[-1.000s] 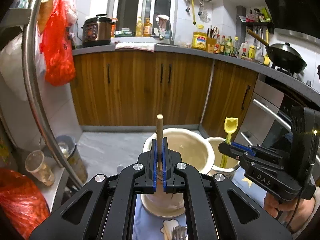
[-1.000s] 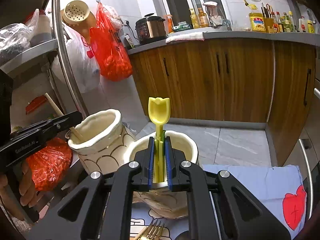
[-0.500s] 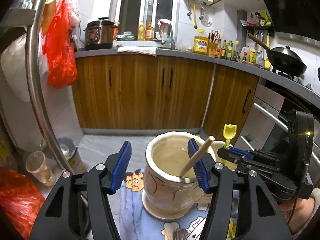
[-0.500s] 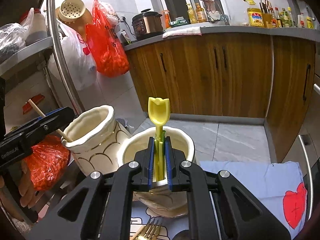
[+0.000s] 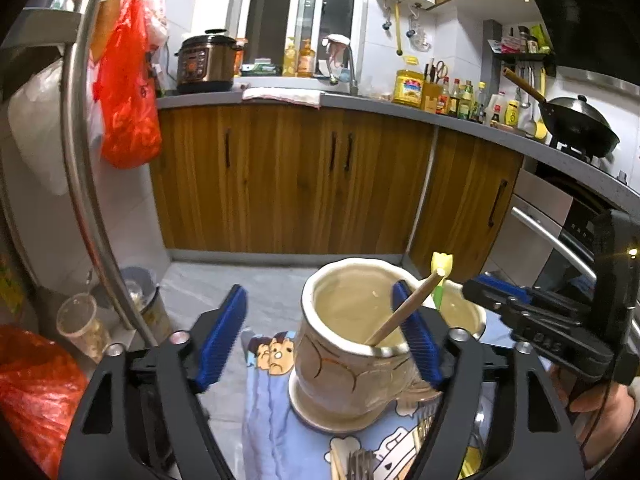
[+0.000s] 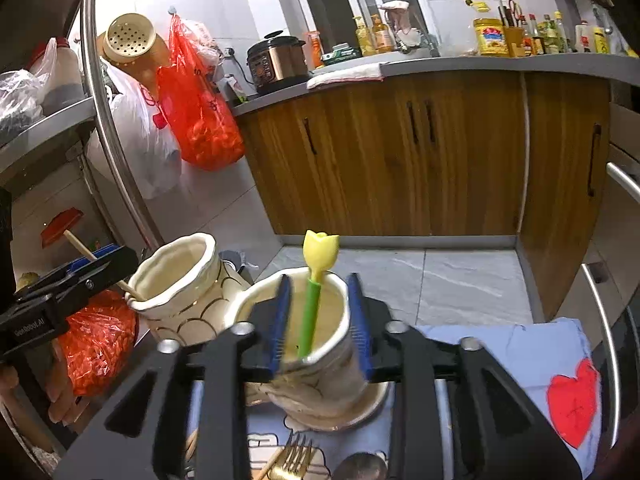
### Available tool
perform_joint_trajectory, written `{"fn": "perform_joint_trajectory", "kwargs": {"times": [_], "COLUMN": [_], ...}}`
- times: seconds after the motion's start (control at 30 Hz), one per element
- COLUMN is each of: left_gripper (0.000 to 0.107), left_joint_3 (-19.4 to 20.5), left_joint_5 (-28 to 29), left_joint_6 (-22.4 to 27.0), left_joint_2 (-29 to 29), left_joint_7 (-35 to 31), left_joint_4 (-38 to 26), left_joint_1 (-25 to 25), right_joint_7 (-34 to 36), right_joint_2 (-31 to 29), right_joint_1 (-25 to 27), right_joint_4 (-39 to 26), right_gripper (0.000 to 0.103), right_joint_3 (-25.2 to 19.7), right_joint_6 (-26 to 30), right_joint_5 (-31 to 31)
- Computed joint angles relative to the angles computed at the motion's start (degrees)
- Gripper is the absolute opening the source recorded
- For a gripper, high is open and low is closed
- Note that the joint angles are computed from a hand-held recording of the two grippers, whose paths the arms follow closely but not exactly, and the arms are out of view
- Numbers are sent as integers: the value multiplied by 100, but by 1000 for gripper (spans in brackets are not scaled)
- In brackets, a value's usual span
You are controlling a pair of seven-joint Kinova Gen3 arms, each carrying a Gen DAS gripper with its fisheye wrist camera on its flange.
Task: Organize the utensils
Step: 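Drop the yellow spoon into the short cup while the left gripper drops the chopstick into the tall cup, then move both grippers back over the remaining utensils on the cloth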
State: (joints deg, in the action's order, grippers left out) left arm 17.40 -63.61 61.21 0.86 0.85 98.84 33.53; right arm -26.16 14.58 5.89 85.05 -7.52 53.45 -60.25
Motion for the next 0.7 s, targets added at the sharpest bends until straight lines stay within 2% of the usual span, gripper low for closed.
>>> {"fn": "perform_joint_trajectory", "kwargs": {"times": [0.1, 0.33, 0.4, 0.57, 0.7], "left_gripper": [93, 97, 98, 98, 98], "left_joint_3": [116, 185, 164, 118, 154], "left_joint_5": [-73, -156, -113, 76, 110], "left_joint_6": [396, 1614, 1680, 1987, 1672], "left_joint_2": [47, 485, 501, 597, 352], "left_joint_7": [12, -339, -355, -370, 98], "left_joint_4": [-48, -474, -506, -641, -280], "left_joint_1": [160, 851, 1032, 1340, 1409], "right_joint_7": [291, 941, 1096, 1153, 1031], "right_joint_2": [-206, -707, -864, -1206, -1364], "right_joint_1": [180, 350, 344, 117, -90], "right_joint_4": [172, 755, 980, 1424, 1656], "right_gripper": [51, 94, 98, 98, 98], "right_joint_3": [51, 439, 565, 785, 867], "right_joint_6": [101, 303, 287, -157, -521], "right_joint_5": [-234, -764, -824, -440, 12]}}
